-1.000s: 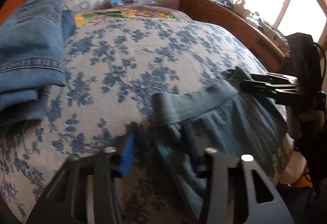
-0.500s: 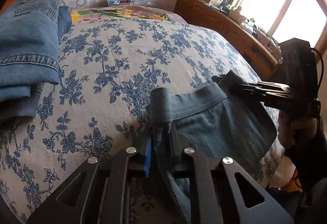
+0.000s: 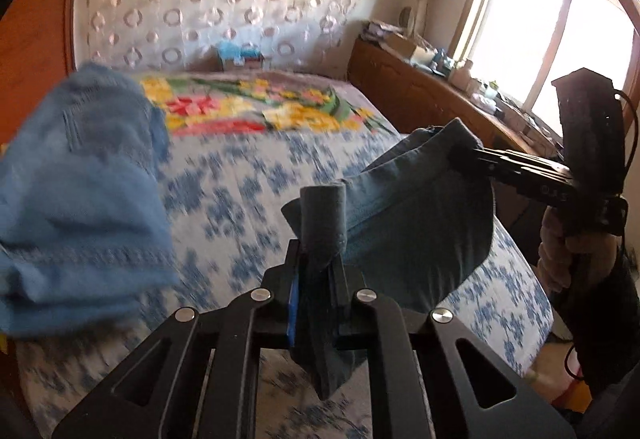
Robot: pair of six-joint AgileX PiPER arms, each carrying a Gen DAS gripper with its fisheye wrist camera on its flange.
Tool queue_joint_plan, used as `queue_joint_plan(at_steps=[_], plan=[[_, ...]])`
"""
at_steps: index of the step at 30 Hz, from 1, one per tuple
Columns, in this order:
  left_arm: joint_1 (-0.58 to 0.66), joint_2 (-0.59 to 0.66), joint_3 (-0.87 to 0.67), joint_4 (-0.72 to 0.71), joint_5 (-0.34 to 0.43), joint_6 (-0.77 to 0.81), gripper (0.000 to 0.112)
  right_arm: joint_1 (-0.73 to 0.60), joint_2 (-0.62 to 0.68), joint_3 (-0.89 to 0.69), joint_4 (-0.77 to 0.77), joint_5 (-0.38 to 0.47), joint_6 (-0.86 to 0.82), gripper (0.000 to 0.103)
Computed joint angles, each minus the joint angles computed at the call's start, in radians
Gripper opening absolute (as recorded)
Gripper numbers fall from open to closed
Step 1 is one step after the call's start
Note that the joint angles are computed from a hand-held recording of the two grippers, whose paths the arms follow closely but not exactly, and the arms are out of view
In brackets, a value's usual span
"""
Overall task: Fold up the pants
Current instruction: 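Lift the folded shorts with both grippers and carry them onto the jeans stack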
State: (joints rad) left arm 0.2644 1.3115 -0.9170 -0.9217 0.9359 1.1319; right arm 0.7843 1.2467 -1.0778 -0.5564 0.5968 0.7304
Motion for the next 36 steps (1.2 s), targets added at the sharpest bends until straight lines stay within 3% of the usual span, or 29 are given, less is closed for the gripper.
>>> queue_joint_plan(at_steps=[7,17,23,30,36], plan=[[0.024,0.028,-0.081,-0.007,-0.029,-0.006,0.012,0.027,0.079,-0.12,-0.042,0.005,-0.054,0.018],[0.078,0.041,-0.154,-0.03,-0.041,0.003,0.012,-0.022,0.16,-0.183,-0.01,-0.1,-0.172,0.018],[0.117,0.038,-0.16,-0.069,-0.039,0.029,0.012,-0.076,0.213,-0.229,0.094,-0.155,-0.328,0.018],[0.218,-0.002,-0.172,-0.127,0.003,0.045,0.012,-0.089,0.367,-0.466,0.288,-0.133,-0.623,0.018],[0.303,0.02,-0.191,-0.155,0.016,0.063,0.012,-0.103,0.59,-0.786,0.498,-0.009,-0.903,0.018]])
